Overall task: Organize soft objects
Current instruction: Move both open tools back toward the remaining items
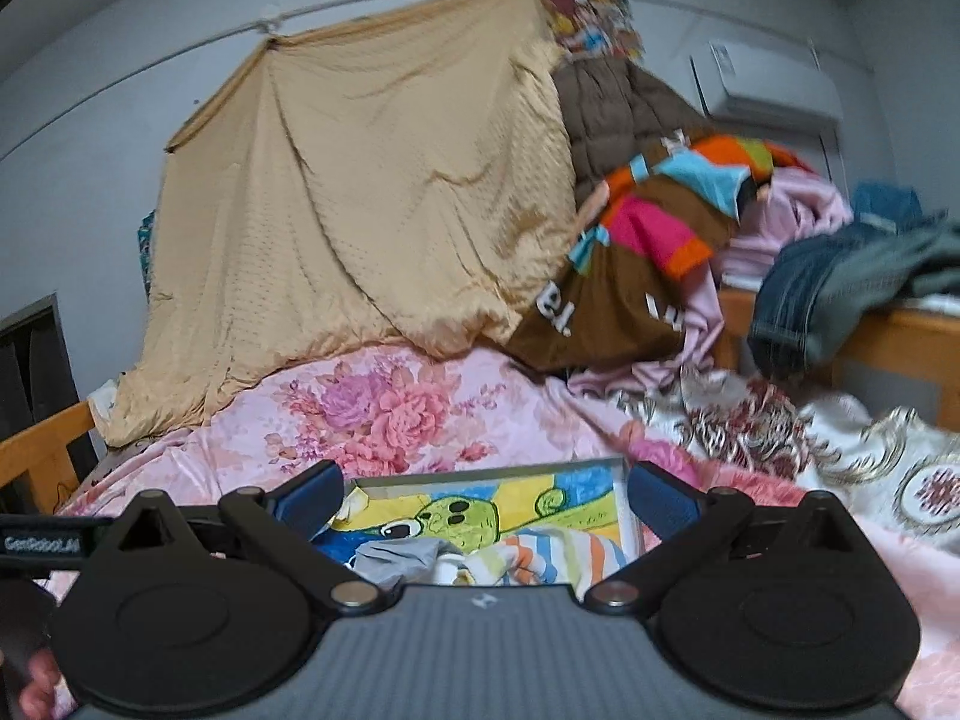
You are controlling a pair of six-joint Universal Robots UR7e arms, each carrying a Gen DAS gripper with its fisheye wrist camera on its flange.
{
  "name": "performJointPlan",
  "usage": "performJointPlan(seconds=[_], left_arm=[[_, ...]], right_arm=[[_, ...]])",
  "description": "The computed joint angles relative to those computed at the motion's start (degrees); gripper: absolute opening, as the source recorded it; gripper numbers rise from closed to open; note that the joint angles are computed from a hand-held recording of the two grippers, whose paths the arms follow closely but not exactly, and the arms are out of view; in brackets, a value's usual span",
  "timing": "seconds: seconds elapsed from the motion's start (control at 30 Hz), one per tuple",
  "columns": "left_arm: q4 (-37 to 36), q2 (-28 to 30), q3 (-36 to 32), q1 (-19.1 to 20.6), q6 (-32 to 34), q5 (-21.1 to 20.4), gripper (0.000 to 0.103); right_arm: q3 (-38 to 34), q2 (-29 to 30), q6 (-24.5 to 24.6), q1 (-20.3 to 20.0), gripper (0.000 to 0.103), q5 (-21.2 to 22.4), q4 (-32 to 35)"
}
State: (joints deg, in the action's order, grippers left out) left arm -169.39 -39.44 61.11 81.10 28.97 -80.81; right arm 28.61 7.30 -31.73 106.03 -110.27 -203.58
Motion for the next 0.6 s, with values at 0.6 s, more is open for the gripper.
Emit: performJointPlan(seconds=[0.6], left_arm=[[-3.8, -14.0, 18.7, 4.5, 10.4, -3.4, 0.102]], right_arm=[[20.6, -5.4, -0.6, 3.4, 0.103, -3.2, -10.3]])
